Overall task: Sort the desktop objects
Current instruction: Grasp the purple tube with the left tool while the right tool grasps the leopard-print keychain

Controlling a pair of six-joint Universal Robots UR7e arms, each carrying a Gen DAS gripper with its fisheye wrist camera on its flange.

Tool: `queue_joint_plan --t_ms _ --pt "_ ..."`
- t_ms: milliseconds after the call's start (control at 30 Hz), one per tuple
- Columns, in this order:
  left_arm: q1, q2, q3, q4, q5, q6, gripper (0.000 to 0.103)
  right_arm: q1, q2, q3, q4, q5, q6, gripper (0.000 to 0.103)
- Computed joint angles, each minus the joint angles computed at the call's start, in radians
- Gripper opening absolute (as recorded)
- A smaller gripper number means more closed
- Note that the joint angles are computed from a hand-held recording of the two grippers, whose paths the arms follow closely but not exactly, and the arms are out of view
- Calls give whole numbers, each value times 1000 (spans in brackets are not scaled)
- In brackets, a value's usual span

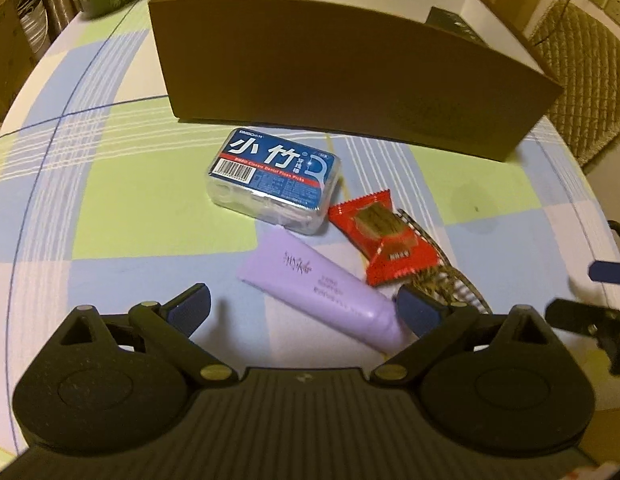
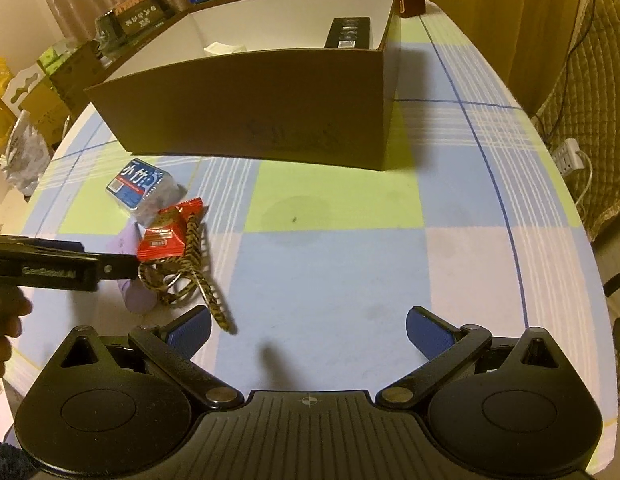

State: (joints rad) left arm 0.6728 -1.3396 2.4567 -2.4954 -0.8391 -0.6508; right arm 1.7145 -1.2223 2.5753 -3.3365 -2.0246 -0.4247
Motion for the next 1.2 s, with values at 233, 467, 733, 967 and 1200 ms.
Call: queue_joint_plan --t_ms 233,467,733,967,1200 --pt "29 30 -1 -26 -1 78 90 -8 13 -10 5 5 4 101" --pt "42 -45 41 -12 20 163 61 0 46 -19 -3 62 -32 101" --pt "64 -137 68 3 25 223 29 29 105 -41 7 129 -98 101" --pt "82 -227 81 105 65 165 28 44 213 -57 -75 142 -179 101" --pt "105 -250 72 124 83 157 29 38 316 -82 -159 140 -247 69"
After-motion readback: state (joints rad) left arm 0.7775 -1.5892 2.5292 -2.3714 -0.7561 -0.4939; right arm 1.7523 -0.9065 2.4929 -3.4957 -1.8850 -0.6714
